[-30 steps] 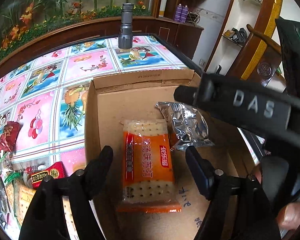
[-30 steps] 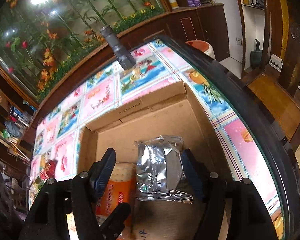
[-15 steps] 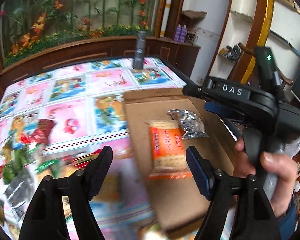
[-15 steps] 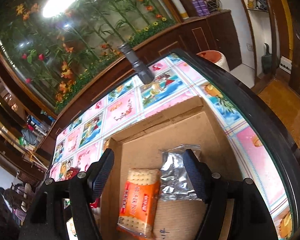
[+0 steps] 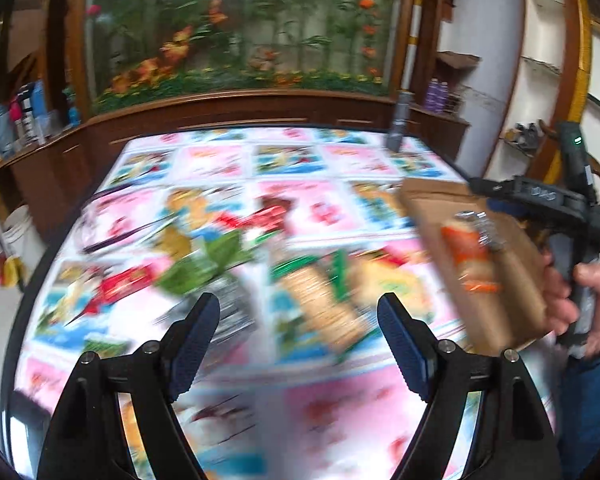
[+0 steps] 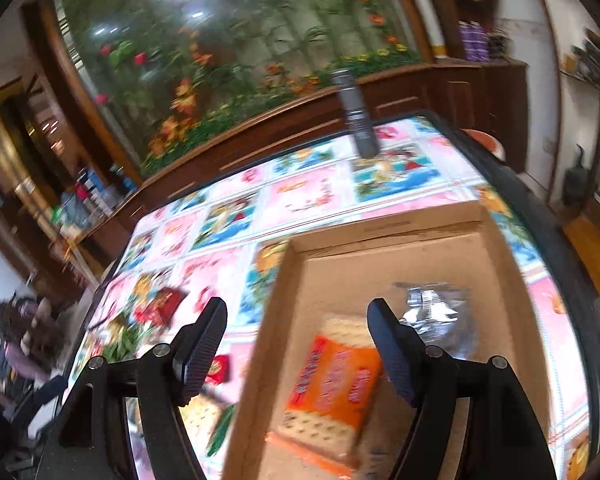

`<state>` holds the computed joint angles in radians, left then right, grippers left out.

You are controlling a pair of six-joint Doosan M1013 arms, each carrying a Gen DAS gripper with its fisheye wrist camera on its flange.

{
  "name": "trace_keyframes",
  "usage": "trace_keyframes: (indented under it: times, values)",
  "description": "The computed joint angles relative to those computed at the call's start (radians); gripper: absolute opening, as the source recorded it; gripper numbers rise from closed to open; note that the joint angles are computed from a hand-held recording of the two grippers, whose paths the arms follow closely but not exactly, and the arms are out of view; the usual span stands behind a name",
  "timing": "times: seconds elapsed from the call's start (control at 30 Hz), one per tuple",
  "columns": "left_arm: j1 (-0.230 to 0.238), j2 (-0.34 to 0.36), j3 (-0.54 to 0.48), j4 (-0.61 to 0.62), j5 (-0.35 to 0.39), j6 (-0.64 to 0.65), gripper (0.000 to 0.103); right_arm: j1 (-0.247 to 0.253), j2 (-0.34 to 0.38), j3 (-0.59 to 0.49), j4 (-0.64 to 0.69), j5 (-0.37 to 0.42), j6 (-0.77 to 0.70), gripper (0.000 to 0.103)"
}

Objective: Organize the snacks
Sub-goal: 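Move both tools back from the box toward the snack pile, then grasp the green-and-yellow WEIDAN cracker pack with the right tool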

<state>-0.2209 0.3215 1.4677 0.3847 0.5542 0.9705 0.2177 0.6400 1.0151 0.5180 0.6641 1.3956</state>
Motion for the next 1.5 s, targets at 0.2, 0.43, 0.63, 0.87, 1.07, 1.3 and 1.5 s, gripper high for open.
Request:
trace_keyframes:
  times: [0.2,0.43,0.63,0.87,1.07,1.3,1.5]
  values:
    - [0.047,-0.053,0.118,-0.017,-0.040,-0.003,0.080,0.020,0.005,-0.003,0.150,0.071,-0.243,0.078]
    - [0.087,-0.035,0.125,-0.157,-0.042,0.039,0.080,0.054,0.041,-0.058,0.202,0.235,-0.267,0.081]
    - [0.072,-0.032,0.122,-0.098,-0.028,0.013,0.080,0.097,0.074,-0.130,0.133,0.334,-0.199,0.082]
    - [0.098,-0.035,0.128,-0.197,-0.040,0.046,0.080,0.151,0.137,-0.245,-0.156,0.385,-0.011,0.082]
    - [0.107,-0.037,0.131,-0.227,-0.044,0.049,0.080,0.136,0.191,-0.337,-0.190,0.464,0.086,0.082]
    - [0.110,-0.039,0.132,-0.242,-0.053,0.055,0.080,0.118,0.143,-0.240,0.037,0.534,-0.073,0.085]
    - [0.105,-0.037,0.129,-0.225,-0.048,0.053,0.080,0.142,0.094,-0.167,-0.095,0.437,-0.192,0.085]
